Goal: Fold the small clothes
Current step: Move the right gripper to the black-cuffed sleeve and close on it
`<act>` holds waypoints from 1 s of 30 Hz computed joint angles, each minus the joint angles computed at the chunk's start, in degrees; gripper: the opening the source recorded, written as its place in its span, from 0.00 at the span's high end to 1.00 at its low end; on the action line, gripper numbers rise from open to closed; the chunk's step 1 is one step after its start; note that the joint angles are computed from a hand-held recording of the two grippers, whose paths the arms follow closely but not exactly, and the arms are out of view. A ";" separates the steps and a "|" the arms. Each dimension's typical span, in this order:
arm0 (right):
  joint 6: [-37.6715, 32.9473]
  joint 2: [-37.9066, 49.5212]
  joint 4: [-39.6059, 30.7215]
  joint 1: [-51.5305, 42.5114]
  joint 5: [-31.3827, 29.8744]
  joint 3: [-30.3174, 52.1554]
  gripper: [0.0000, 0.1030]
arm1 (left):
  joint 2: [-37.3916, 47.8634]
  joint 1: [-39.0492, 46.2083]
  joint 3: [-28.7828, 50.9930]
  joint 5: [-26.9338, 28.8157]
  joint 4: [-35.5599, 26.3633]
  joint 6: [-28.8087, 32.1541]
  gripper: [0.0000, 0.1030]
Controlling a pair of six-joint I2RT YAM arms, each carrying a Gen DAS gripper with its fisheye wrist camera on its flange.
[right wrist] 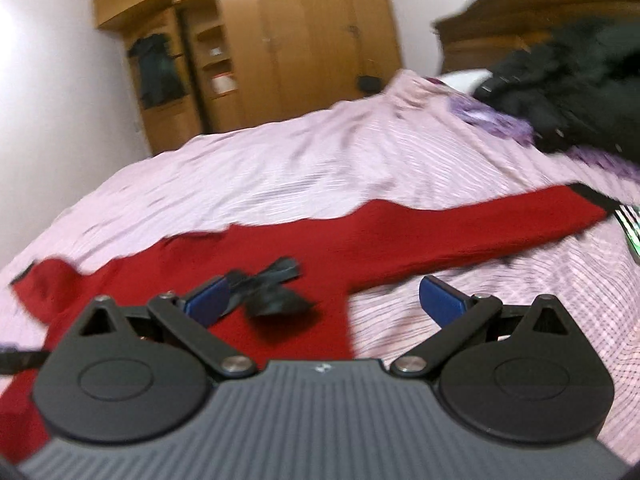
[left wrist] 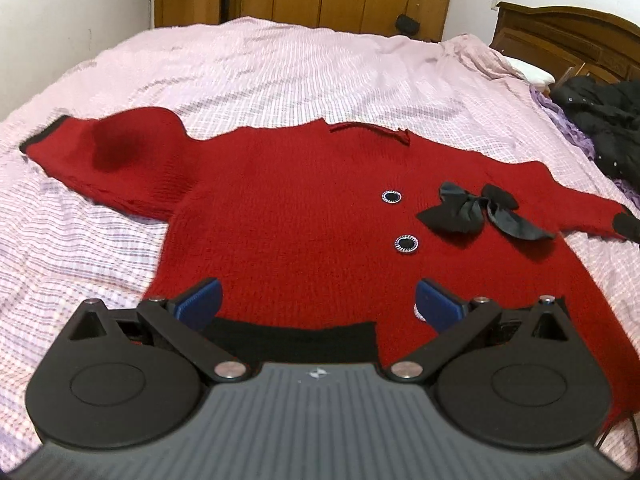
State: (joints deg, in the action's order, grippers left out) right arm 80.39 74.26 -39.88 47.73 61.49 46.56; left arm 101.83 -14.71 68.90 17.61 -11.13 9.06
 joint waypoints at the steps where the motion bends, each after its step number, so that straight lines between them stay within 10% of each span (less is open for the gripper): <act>1: -1.16 -1.83 1.72 -1.88 -0.99 -1.91 0.00 | 0.75 -0.57 0.99 -0.60 -0.41 -0.14 0.00; 15: -24.92 -15.82 27.86 -39.06 -27.38 -21.08 0.00 | 13.20 -6.63 12.83 -8.15 -5.20 -0.27 0.00; 30: -33.85 -5.59 46.36 -62.81 -40.92 -23.95 0.00 | 15.44 -7.56 8.56 -11.32 1.45 1.47 0.00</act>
